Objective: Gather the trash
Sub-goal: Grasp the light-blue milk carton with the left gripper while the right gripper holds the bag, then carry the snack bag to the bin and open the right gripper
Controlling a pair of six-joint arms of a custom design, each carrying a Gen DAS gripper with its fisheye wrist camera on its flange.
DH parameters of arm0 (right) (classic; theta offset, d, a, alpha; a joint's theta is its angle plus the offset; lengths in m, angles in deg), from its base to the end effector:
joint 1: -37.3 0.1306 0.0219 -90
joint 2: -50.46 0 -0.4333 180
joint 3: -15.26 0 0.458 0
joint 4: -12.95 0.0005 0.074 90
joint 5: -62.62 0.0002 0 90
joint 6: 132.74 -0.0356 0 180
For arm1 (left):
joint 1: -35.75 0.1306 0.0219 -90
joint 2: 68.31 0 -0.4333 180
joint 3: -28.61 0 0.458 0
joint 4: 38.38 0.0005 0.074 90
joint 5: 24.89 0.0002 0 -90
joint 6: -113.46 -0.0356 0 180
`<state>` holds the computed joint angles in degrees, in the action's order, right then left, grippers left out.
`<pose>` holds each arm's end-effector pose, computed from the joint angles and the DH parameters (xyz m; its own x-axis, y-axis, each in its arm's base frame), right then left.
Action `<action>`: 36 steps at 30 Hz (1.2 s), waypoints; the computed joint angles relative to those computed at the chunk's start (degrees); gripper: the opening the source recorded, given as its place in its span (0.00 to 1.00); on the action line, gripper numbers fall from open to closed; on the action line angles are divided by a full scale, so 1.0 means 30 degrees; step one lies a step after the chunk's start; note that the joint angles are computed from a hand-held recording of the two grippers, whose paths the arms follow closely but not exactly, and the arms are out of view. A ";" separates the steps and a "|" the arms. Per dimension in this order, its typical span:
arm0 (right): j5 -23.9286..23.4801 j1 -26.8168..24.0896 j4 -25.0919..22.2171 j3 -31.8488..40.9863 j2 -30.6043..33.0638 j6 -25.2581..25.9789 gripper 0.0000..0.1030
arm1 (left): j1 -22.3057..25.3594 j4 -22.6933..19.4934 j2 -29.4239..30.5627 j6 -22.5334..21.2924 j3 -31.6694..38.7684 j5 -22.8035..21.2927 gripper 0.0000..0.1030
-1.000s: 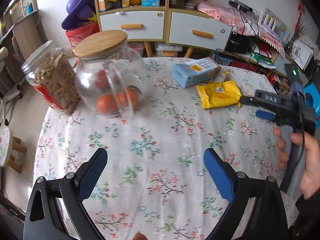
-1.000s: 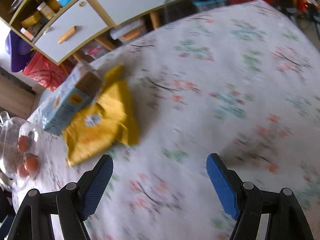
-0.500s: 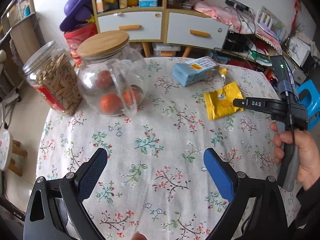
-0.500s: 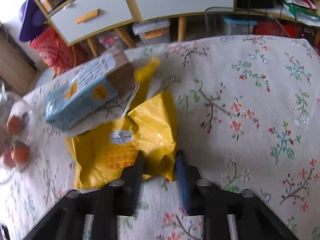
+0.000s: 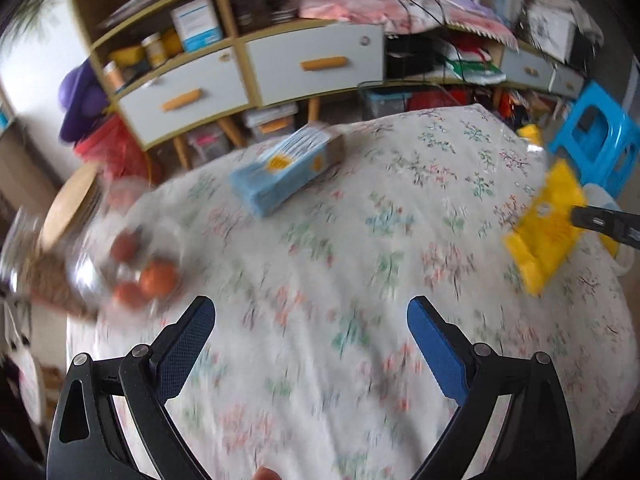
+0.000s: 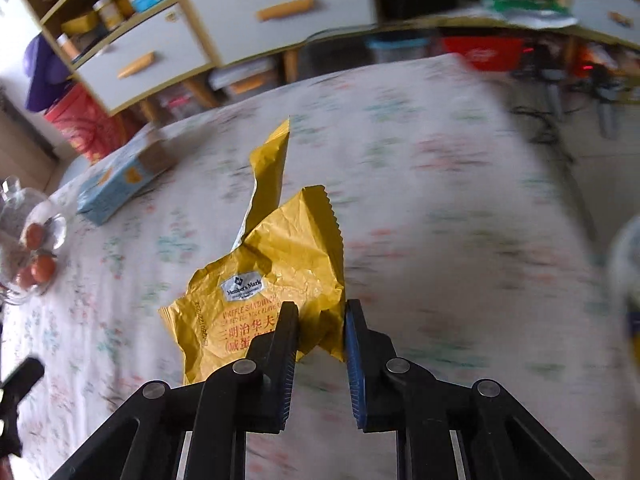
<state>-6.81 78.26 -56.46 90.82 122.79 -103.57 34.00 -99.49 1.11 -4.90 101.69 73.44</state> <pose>0.3037 0.2464 0.4710 -0.7791 0.4063 -0.4775 0.3563 0.9136 0.1960 0.3849 -0.0174 0.4733 -0.6900 0.4913 -0.5315 0.4954 0.8560 0.1481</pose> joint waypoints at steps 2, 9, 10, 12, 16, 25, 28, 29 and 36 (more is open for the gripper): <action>0.0138 -0.0171 -0.0425 -0.0342 -0.0577 -0.0348 0.19 | -0.1146 0.0731 0.0825 0.0158 0.0509 -0.0952 0.95; 0.0523 -0.0706 -0.1284 -0.0943 -0.2051 0.0133 0.19 | -0.2796 0.2861 0.4207 -0.0258 0.2547 -0.3197 0.95; 0.0328 -0.0835 -0.1221 -0.1151 -0.2310 0.0194 0.19 | -0.2816 0.2962 0.4601 -0.0324 0.2766 -0.3401 0.95; -0.0116 -0.1173 -0.1149 -0.1557 -0.2734 0.0421 0.19 | -0.2745 0.2898 0.5500 -0.0329 0.3356 -0.3468 0.95; -0.0556 -0.1635 -0.1413 -0.2212 -0.3472 0.0565 0.19 | -0.2686 0.2636 0.6819 -0.0546 0.4101 -0.3222 0.94; -0.0861 -0.2359 -0.2369 -0.3208 -0.4989 0.0248 0.20 | -0.1959 0.2083 0.7237 0.0612 0.3837 -0.1611 0.76; -0.0810 -0.2388 -0.2584 -0.3296 -0.5364 0.0088 0.20 | -0.1715 0.1831 0.6709 0.1335 0.3434 -0.1022 0.70; -0.0744 -0.2324 -0.2662 -0.3285 -0.5454 0.0050 0.20 | -0.1702 0.1767 0.6511 0.1470 0.3261 -0.0985 0.69; 0.0075 -0.1162 -0.3270 -0.2947 -0.6057 -0.0862 0.20 | -0.1655 0.1073 0.3976 0.2934 0.1125 -0.0479 0.65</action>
